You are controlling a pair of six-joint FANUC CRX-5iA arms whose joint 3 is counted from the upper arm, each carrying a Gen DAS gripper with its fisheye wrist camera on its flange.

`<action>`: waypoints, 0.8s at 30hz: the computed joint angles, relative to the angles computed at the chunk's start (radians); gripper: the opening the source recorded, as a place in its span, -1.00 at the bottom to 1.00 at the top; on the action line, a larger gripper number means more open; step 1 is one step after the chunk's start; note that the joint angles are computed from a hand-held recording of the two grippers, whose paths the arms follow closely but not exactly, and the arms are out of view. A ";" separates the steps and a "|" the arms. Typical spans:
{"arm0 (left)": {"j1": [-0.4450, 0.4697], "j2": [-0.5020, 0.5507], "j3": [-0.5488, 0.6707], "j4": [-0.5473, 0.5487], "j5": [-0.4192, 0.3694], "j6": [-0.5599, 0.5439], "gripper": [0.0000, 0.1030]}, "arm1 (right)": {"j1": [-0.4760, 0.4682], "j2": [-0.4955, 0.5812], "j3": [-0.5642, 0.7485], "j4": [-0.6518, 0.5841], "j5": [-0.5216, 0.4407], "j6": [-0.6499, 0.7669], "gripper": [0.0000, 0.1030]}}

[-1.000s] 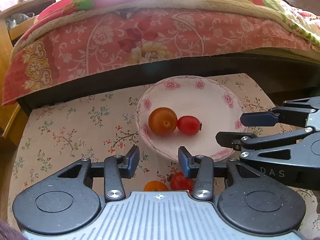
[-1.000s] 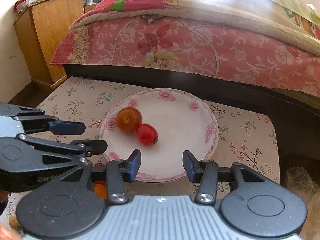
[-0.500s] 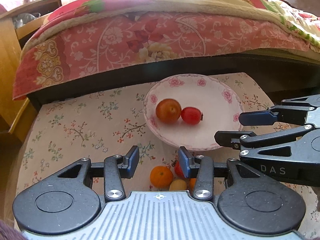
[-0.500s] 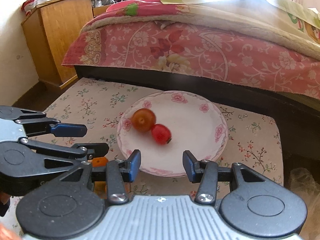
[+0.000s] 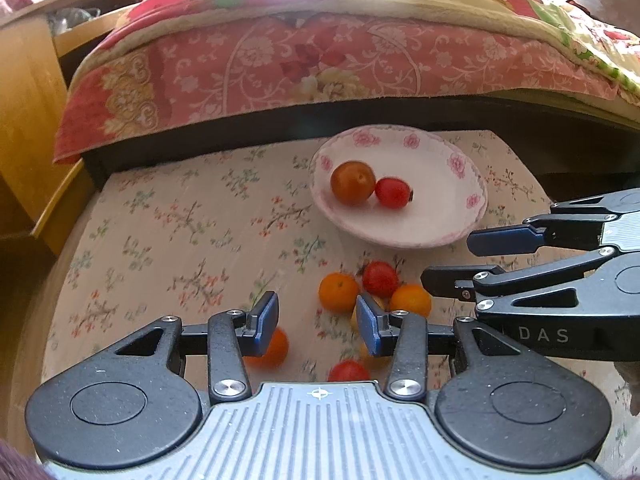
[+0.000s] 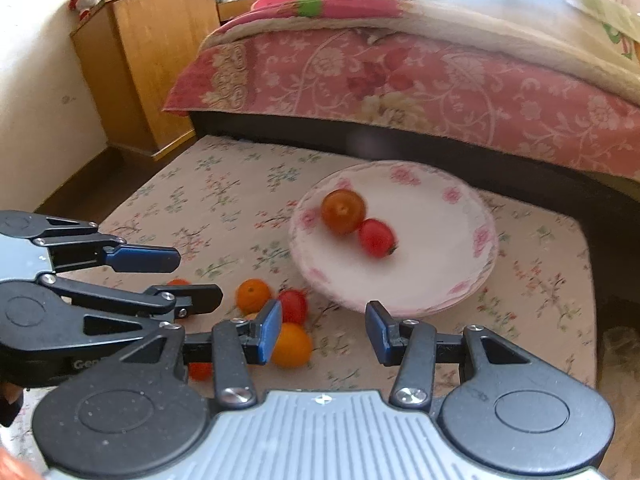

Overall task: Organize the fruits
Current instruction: 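Withdraw both tools from the plate back toward the remaining fruits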

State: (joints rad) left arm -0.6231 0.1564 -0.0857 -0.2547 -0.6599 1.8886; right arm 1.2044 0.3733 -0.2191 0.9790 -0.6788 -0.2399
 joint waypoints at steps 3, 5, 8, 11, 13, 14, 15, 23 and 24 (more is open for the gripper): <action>0.008 -0.034 -0.040 0.012 -0.006 -0.007 0.01 | 0.012 0.010 0.014 -0.021 0.014 0.026 -0.06; 0.011 -0.060 -0.068 0.017 -0.013 -0.013 0.03 | 0.021 0.018 0.024 -0.029 0.022 0.048 -0.05; 0.008 -0.101 -0.111 0.018 -0.017 -0.007 0.09 | 0.033 0.033 0.047 -0.055 0.029 0.084 -0.05; 0.013 -0.143 -0.155 0.021 -0.025 0.001 0.10 | 0.053 0.056 0.093 -0.126 0.021 0.155 -0.05; 0.019 -0.165 -0.180 0.027 -0.034 0.009 0.14 | 0.066 0.067 0.107 -0.130 0.022 0.184 -0.05; 0.020 -0.176 -0.191 0.027 -0.042 0.012 0.16 | 0.070 0.071 0.114 -0.140 0.027 0.204 -0.05; 0.019 -0.184 -0.200 0.026 -0.049 0.016 0.16 | 0.071 0.072 0.116 -0.144 0.035 0.210 -0.05; 0.022 -0.207 -0.263 0.059 -0.079 -0.010 0.16 | 0.079 0.065 0.103 -0.157 0.017 0.182 -0.05; 0.020 -0.203 -0.263 0.056 -0.083 -0.010 0.16 | 0.079 0.064 0.100 -0.158 0.016 0.180 -0.05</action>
State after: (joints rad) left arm -0.6027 -0.0471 -0.3486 -0.1989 -0.7430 1.8788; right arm 1.2835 0.4368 -0.1191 0.8209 -0.6628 -0.0601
